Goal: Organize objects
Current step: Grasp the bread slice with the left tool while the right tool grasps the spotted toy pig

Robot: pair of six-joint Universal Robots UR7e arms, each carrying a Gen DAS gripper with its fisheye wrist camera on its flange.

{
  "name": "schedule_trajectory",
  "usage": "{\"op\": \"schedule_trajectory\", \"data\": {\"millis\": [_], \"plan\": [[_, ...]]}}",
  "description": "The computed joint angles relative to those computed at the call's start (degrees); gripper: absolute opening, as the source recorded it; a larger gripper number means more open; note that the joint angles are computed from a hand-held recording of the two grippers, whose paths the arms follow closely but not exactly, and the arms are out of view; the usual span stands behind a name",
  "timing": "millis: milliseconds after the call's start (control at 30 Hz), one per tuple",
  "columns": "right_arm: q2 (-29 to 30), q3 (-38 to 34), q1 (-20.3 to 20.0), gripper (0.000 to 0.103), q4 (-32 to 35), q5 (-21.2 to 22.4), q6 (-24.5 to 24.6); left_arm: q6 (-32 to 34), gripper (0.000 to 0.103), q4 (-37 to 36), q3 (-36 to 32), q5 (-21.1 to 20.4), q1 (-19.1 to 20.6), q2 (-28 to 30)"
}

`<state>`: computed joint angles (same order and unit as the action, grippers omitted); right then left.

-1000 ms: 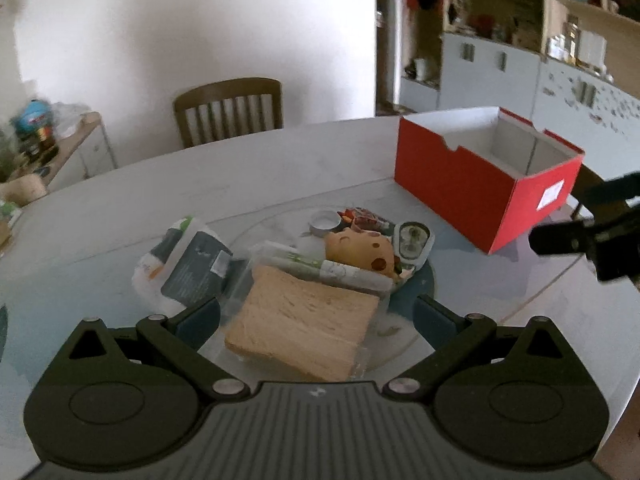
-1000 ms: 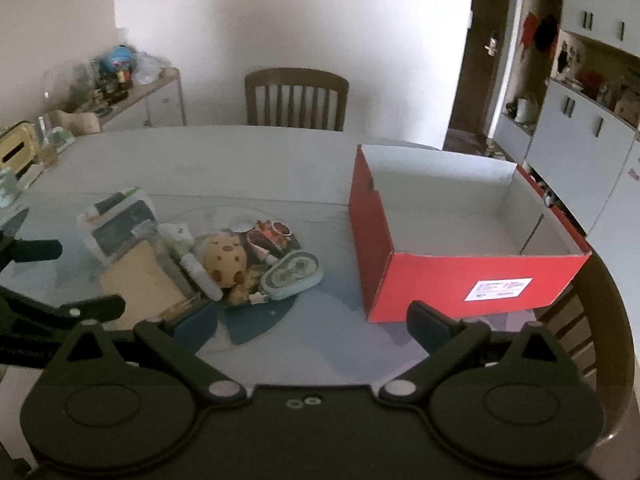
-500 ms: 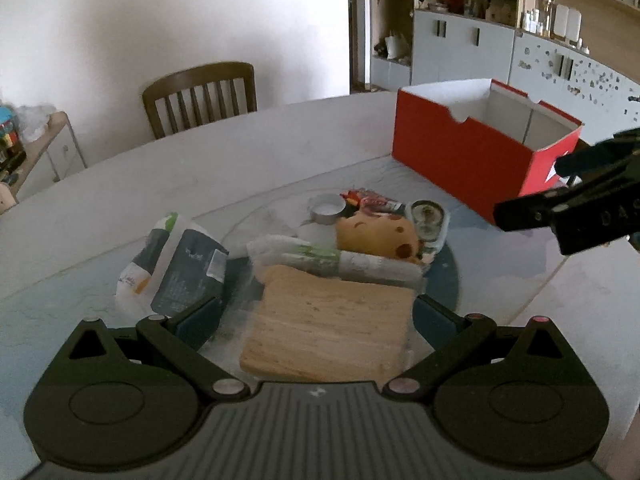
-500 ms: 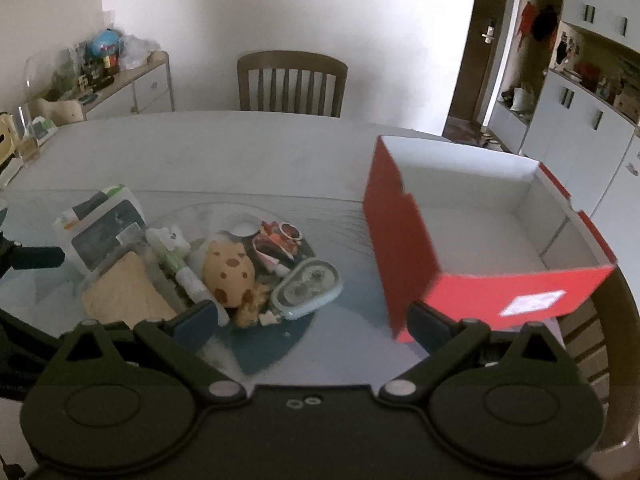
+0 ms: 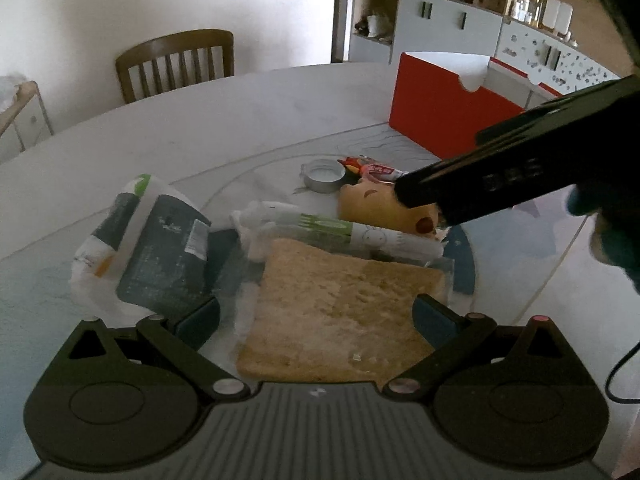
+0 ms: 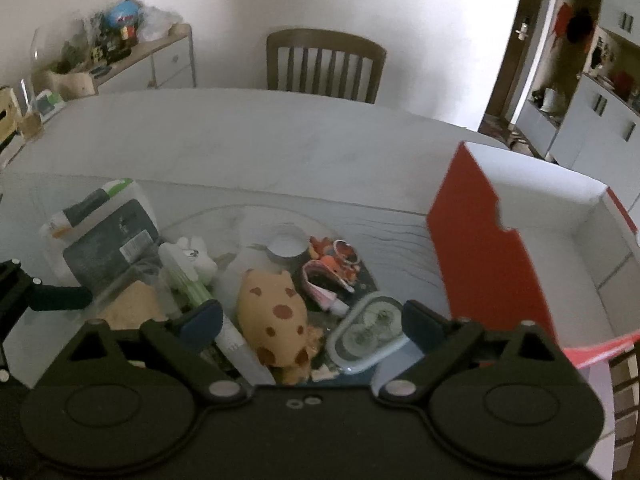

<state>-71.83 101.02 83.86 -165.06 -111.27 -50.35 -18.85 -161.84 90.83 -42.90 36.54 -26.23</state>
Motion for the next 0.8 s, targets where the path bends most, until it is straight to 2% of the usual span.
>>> {"op": "schedule_trajectory", "data": {"millis": [167, 400, 467, 600, 633, 700, 767, 800], "plan": [[1.73, -1.37, 0.05, 0.091, 1.88, -1.36, 0.58, 2.30, 0.103, -2.47, 0.20, -0.12, 0.07, 0.72], [2.97, -3.00, -0.33, 0.085, 5.20, -2.10, 3.89, 4.21, 0.103, -2.98, 0.06, -0.28, 0.07, 0.96], [3.04, -3.61, -0.40, 0.082, 6.73, -1.89, 5.08, 4.04, 0.099, -3.01, 0.41, -0.59, 0.01, 0.70], [3.07, -5.38, -0.70, 0.071, 11.35, -0.83, 8.61, 4.15, 0.092, -3.44, 0.72, -1.34, 0.10, 0.42], [3.04, -5.72, -0.77, 0.067, 12.33, -0.65, 9.42, 4.22, 0.088, -3.70, 0.80, -1.27, 0.06, 0.40], [2.90, -6.26, -0.88, 0.053, 14.19, -0.17, 10.98, 4.21, 0.081, -4.08, 1.08, -1.02, -0.09, 0.25], [2.57, -6.42, -0.95, 0.045, 15.62, 0.37, 12.20, 3.91, 0.073, -4.64, 1.56, -0.81, -0.17, -0.10], [2.40, -6.45, -1.01, 0.044, 16.16, 0.78, 12.51, 3.67, 0.070, -4.84, 1.77, -0.85, -0.20, -0.28]]}}
